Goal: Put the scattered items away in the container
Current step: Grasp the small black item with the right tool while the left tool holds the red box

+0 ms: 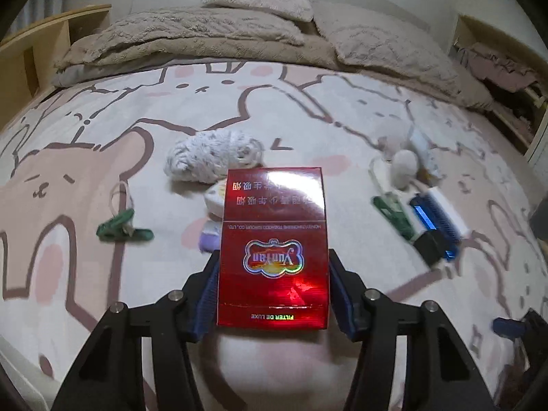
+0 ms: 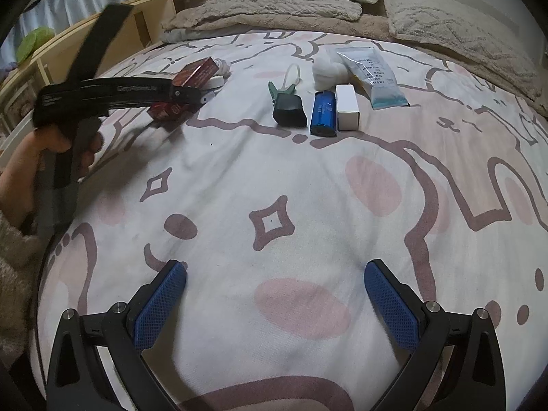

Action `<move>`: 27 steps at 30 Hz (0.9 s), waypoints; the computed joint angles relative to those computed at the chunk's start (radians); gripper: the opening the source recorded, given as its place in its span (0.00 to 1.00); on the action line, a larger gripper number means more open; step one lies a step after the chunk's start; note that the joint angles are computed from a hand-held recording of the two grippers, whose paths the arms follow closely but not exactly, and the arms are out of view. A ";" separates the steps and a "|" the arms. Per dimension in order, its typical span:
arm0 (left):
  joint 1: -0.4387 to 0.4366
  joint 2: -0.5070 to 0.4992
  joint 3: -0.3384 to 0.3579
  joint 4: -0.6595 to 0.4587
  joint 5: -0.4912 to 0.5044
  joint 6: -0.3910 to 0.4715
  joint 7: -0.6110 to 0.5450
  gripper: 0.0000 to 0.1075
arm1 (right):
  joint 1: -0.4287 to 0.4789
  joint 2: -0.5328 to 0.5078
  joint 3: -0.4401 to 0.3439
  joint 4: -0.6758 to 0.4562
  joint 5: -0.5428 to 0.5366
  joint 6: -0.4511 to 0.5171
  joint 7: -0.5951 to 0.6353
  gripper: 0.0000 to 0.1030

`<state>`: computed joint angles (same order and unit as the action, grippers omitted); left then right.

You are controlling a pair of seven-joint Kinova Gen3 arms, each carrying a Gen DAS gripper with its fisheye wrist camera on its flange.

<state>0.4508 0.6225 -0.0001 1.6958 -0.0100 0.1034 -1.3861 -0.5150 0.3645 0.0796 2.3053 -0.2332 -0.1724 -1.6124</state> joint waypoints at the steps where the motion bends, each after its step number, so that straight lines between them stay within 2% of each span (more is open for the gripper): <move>1: 0.009 -0.005 -0.005 0.006 0.003 0.002 0.005 0.53 | -0.005 0.001 0.004 0.000 -0.003 -0.002 0.001 1.00; 5: 0.076 -0.041 -0.053 0.053 0.000 0.015 0.032 0.53 | 0.008 0.000 -0.007 0.003 0.001 -0.009 0.000 1.00; 8: 0.156 -0.079 -0.123 0.101 -0.013 0.026 0.074 0.53 | -0.024 0.001 0.021 0.006 -0.019 -0.013 0.014 1.00; 12: 0.164 -0.126 -0.117 0.162 -0.013 0.022 0.122 0.53 | -0.049 0.000 0.043 0.007 -0.041 -0.014 0.031 1.00; 15: 0.206 -0.154 -0.150 0.199 -0.021 0.021 0.169 0.53 | -0.099 -0.001 0.085 0.013 -0.080 -0.024 0.058 1.00; 17: 0.243 -0.174 -0.181 0.225 -0.035 0.015 0.199 0.53 | -0.096 -0.003 0.081 0.015 -0.089 -0.026 0.065 1.00; 19: 0.250 -0.200 -0.177 0.261 -0.040 -0.006 0.220 0.53 | -0.087 -0.005 0.072 0.018 -0.094 -0.030 0.069 0.99; 22: 0.252 -0.241 -0.157 0.322 -0.024 -0.049 0.221 0.53 | -0.102 -0.009 0.086 0.019 -0.118 -0.033 0.082 0.93; 25: 0.345 -0.267 -0.225 0.365 -0.024 -0.073 0.232 0.53 | -0.123 -0.020 0.106 0.021 -0.149 -0.035 0.100 0.81; 27: 0.369 -0.278 -0.238 0.380 -0.009 -0.082 0.227 0.53 | -0.085 -0.034 0.074 0.017 -0.140 -0.035 0.092 0.72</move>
